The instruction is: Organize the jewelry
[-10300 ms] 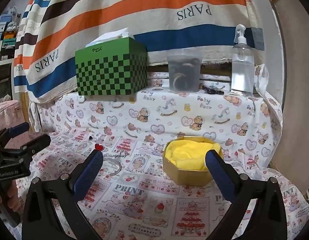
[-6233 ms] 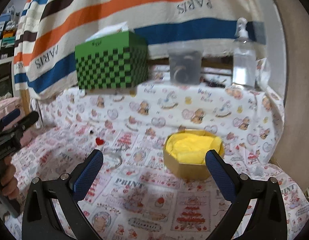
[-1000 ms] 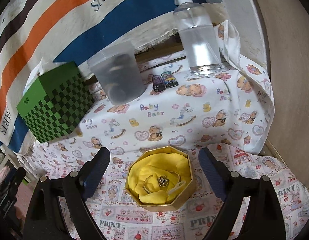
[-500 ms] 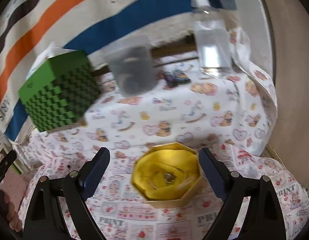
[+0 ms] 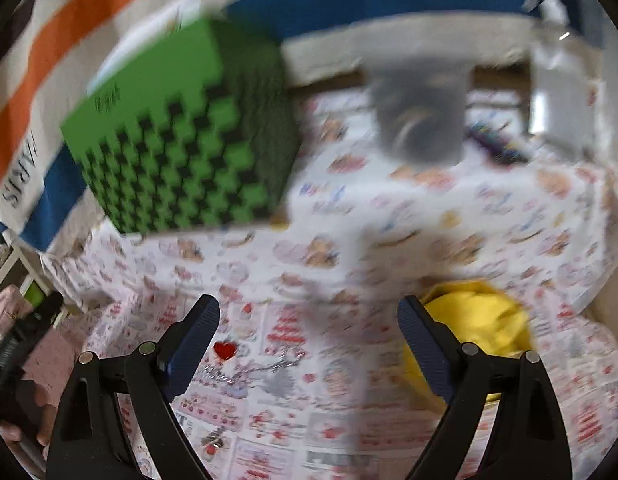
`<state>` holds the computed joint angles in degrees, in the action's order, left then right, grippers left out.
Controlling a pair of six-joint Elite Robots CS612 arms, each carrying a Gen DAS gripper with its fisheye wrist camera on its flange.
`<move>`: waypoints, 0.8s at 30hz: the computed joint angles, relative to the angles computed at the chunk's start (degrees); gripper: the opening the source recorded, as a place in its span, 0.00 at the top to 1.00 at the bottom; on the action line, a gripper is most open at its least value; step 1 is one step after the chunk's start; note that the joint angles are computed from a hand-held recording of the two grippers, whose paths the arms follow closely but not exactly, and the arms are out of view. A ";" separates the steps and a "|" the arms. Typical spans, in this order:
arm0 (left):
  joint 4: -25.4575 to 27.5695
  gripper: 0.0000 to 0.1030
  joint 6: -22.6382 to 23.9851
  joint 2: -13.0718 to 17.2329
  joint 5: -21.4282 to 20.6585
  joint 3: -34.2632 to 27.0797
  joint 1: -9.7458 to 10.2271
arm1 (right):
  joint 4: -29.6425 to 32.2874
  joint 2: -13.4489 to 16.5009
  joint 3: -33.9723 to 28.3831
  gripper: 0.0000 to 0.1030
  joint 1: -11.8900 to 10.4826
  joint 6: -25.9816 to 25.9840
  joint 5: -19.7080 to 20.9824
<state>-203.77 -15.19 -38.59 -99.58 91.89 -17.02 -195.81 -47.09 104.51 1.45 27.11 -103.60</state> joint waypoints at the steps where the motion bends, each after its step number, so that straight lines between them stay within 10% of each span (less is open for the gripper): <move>1: 0.05 0.00 0.41 0.08 0.20 -0.10 -0.02 | 1.42 0.49 -0.86 0.11 0.03 -0.16 0.66; 7: 1.19 0.00 3.25 1.02 3.51 -1.11 -0.79 | 8.37 4.06 -6.71 0.13 0.78 -4.39 4.99; 16: 2.56 0.00 3.26 1.69 4.97 -1.97 -0.91 | 16.08 7.44 -12.29 0.55 1.33 -6.30 10.06; 24: 1.89 0.00 6.73 2.29 9.21 -2.18 -2.03 | 18.82 8.81 -14.14 0.67 1.38 -6.53 11.01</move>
